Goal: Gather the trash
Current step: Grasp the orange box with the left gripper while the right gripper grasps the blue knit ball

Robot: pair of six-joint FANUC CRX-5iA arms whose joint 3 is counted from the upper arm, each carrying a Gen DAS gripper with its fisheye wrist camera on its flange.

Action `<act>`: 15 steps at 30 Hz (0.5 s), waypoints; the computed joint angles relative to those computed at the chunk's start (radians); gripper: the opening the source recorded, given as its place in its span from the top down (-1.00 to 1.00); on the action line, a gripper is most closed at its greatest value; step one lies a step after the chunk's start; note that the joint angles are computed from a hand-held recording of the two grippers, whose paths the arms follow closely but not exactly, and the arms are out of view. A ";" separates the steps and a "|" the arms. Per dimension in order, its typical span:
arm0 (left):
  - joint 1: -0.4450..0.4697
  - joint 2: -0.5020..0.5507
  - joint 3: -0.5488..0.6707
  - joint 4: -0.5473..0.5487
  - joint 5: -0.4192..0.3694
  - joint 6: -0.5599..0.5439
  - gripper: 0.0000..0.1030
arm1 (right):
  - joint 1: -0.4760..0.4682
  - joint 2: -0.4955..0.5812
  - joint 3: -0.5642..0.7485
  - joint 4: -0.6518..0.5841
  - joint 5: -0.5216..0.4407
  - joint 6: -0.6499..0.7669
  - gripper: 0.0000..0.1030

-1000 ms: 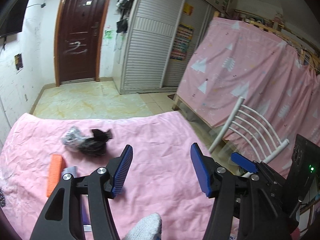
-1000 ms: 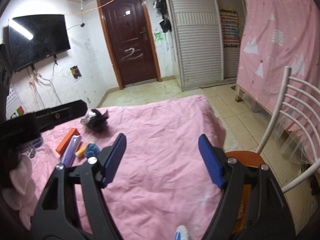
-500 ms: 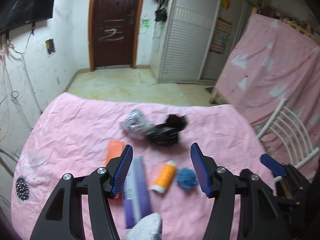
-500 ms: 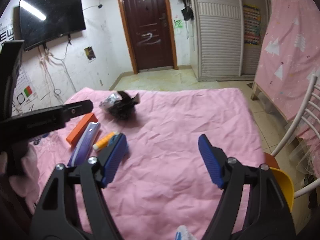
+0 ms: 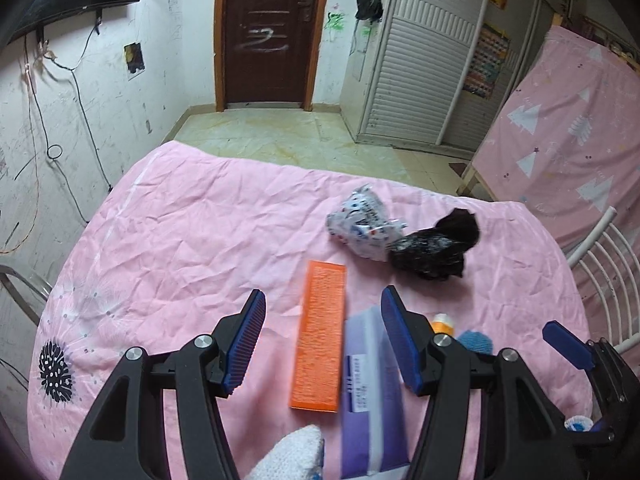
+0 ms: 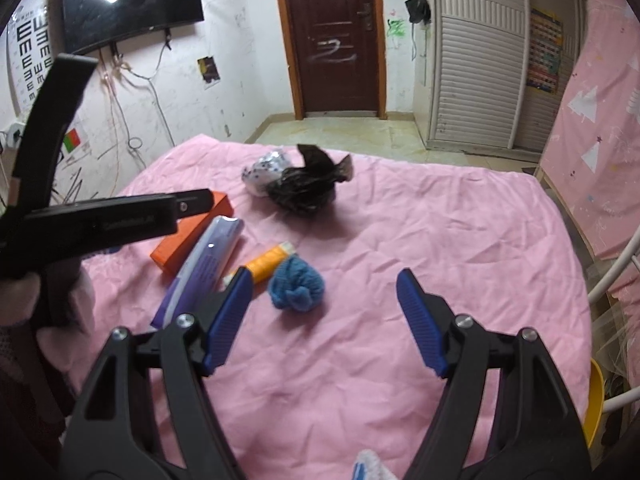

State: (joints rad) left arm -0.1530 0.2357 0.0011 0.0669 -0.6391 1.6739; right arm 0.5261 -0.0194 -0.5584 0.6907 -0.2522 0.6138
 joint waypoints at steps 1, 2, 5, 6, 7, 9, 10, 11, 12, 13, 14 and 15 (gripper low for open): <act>0.004 0.004 0.003 -0.002 -0.004 0.003 0.01 | 0.006 0.008 0.013 -0.026 -0.010 0.026 -0.39; 0.007 0.009 0.006 -0.004 -0.009 0.002 0.01 | 0.008 0.013 0.020 -0.043 -0.015 0.043 -0.39; 0.007 0.019 0.018 -0.028 -0.019 0.013 0.02 | 0.017 0.030 0.046 -0.094 -0.033 0.094 -0.39; 0.008 0.020 0.018 -0.031 -0.020 0.010 0.02 | 0.019 0.034 0.052 -0.103 -0.037 0.103 -0.39; 0.010 0.022 0.015 -0.025 -0.020 -0.001 0.05 | 0.022 0.039 0.061 -0.121 -0.044 0.121 -0.39; 0.013 0.026 0.011 -0.013 -0.022 -0.022 0.08 | 0.025 0.047 0.075 -0.141 -0.054 0.146 -0.39; 0.012 0.029 0.012 -0.012 -0.024 -0.028 0.10 | 0.026 0.051 0.083 -0.148 -0.061 0.156 -0.38; 0.014 0.030 0.008 -0.006 -0.024 -0.039 0.10 | 0.028 0.055 0.086 -0.148 -0.064 0.158 -0.38; 0.014 0.031 0.005 -0.001 -0.024 -0.049 0.11 | 0.028 0.060 0.092 -0.150 -0.070 0.162 -0.38; 0.014 0.031 0.004 0.000 -0.025 -0.055 0.13 | 0.030 0.065 0.099 -0.158 -0.078 0.172 -0.38; 0.015 0.033 0.003 0.002 -0.027 -0.062 0.17 | 0.031 0.070 0.107 -0.167 -0.085 0.182 -0.38; 0.017 0.035 0.002 0.010 -0.031 -0.075 0.20 | 0.032 0.073 0.114 -0.177 -0.092 0.193 -0.38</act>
